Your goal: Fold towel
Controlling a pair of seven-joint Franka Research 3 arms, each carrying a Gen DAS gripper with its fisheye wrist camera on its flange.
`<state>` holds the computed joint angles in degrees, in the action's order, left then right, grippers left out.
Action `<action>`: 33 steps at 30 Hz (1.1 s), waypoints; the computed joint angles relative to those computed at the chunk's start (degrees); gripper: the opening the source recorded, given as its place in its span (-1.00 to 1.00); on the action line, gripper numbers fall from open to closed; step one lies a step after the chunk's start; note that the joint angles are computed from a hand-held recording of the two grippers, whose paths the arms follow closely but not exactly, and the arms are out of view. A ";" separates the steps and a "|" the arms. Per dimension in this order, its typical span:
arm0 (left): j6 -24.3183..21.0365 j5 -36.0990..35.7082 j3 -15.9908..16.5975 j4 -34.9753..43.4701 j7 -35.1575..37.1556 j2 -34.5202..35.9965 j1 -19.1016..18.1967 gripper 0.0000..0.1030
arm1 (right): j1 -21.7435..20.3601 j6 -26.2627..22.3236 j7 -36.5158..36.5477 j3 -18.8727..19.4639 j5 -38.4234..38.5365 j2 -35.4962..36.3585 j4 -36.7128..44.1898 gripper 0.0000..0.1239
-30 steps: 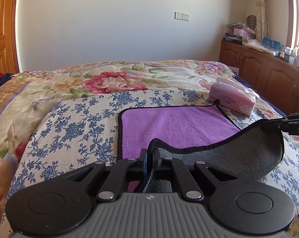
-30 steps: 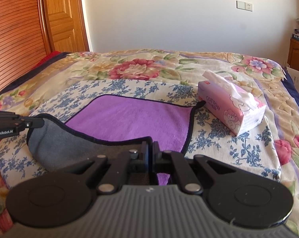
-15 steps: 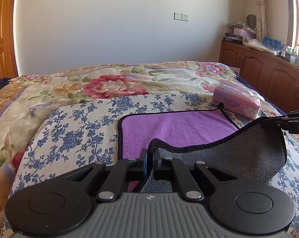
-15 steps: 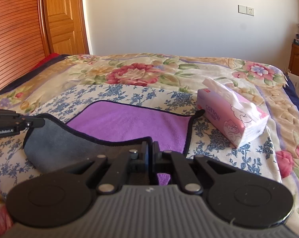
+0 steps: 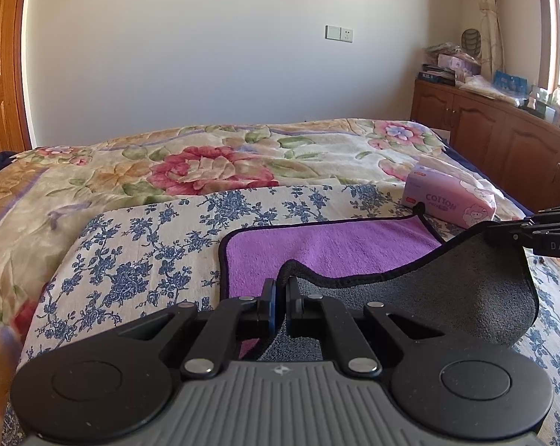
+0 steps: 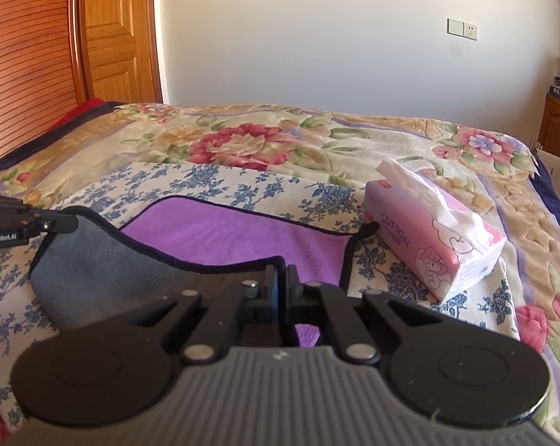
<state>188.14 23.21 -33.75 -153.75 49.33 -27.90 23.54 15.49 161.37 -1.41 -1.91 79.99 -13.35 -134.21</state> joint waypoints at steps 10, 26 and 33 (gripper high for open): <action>0.36 -0.32 -1.93 1.66 0.10 1.88 2.76 -0.89 | 0.32 2.08 -3.24 0.82 2.39 2.45 2.09 -0.93; 1.87 -1.65 -10.77 6.53 1.20 4.68 11.95 -0.89 | -0.67 4.06 -8.93 2.38 7.45 6.50 5.99 -0.93; 2.86 -3.33 -18.06 7.56 1.23 3.46 19.30 -0.89 | -1.30 5.25 -13.17 2.96 12.37 8.32 8.03 -0.93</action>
<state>191.00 19.88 -51.81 -146.19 50.56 -24.44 42.85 14.19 166.62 -14.58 1.06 92.36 -5.03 -126.18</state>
